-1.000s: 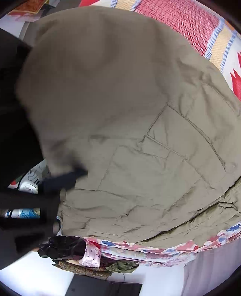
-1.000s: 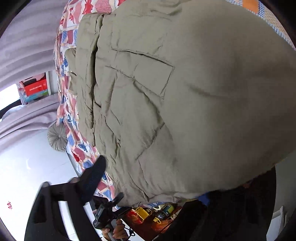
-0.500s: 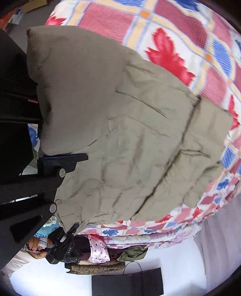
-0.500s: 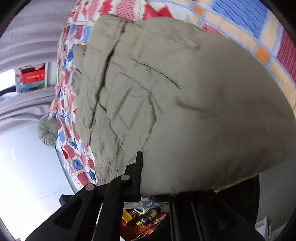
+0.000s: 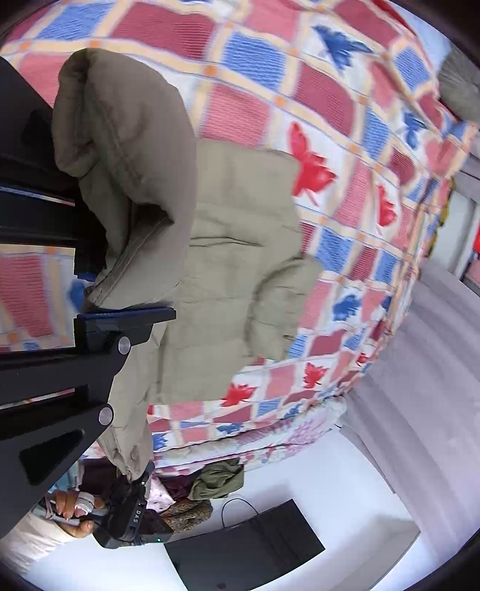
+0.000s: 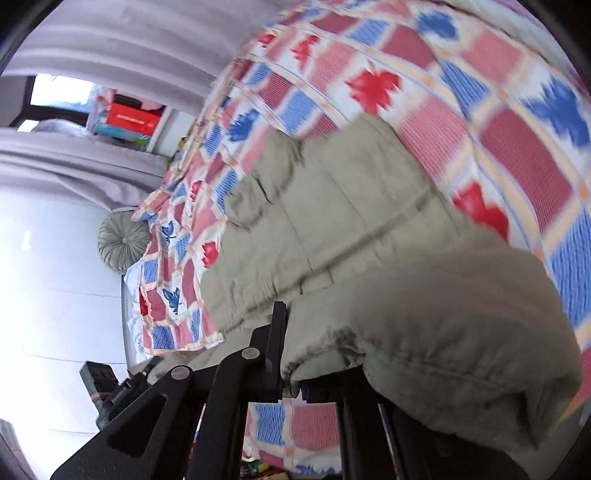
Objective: Fold large clothes
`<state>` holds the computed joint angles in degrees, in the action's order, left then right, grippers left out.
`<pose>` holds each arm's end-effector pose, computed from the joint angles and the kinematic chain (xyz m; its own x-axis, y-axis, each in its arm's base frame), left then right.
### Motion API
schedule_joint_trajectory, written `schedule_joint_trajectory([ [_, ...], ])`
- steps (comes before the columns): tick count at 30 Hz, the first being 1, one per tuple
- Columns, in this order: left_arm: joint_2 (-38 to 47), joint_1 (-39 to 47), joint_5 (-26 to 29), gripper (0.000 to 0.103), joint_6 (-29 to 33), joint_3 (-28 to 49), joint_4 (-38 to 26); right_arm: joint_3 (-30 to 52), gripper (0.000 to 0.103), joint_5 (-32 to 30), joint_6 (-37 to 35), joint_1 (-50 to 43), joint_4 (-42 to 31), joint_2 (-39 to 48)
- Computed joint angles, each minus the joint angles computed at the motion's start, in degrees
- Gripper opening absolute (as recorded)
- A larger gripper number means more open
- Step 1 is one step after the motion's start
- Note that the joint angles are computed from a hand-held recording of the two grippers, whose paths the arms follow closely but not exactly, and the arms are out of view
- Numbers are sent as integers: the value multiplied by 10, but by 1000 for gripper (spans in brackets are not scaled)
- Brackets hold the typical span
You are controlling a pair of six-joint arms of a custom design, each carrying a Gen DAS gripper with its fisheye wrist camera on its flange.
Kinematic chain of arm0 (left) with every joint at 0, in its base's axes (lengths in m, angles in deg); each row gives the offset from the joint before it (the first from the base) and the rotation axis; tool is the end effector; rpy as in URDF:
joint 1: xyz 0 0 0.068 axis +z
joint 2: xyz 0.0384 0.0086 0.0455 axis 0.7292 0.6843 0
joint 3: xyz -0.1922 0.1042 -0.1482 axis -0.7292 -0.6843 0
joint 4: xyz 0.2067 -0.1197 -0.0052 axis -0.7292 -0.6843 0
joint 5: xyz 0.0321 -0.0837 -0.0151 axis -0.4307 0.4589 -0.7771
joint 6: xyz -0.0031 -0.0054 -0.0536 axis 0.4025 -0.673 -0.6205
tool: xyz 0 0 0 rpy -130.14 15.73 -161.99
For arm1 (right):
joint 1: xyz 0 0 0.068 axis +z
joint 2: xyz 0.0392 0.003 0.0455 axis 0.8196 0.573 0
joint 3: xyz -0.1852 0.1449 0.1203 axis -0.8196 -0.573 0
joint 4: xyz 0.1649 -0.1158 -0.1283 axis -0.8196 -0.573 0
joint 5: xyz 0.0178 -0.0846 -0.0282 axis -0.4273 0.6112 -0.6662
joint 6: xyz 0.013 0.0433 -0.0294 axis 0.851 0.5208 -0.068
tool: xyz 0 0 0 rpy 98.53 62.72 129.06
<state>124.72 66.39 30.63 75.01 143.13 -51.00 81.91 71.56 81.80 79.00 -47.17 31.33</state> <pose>0.2593 0.0677 0.3397 -0.8855 -0.1335 -0.4451 0.1383 0.8387 -0.5267 0.1676 0.0834 0.3214 -0.7890 0.5786 -0.2065 0.2959 0.6526 0.6975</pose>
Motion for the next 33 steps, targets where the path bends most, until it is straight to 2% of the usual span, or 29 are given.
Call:
schedule_joint_trajectory([
  [3,57,-48,-30,13,-47,56,69,86,6,-16,-84,-50,3,103],
  [9,174,-116,-108,13,-125,121,198,242,6,-16,-196,-109,24,313],
  [13,259,-135,-159,13,-174,158,256,334,6,7,-226,-111,41,434],
  [17,338,-150,-202,13,-205,196,283,396,6,36,-229,-104,53,527],
  [20,374,-159,-230,13,-211,200,306,421,7,44,-227,-105,63,577],
  [23,400,-161,-245,13,-227,202,322,412,8,45,-222,-106,87,597],
  [28,425,-158,-244,14,-247,245,283,384,11,44,-211,-109,121,596],
  [30,418,-158,-247,23,-238,250,269,380,16,34,-210,-112,124,588],
  [31,407,-157,-247,43,-233,239,275,376,19,27,-212,-115,127,581],
  [32,394,-157,-249,74,-231,228,281,373,28,23,-213,-116,129,576],
  [33,376,-157,-258,88,-232,209,296,367,41,19,-216,-118,132,567],
])
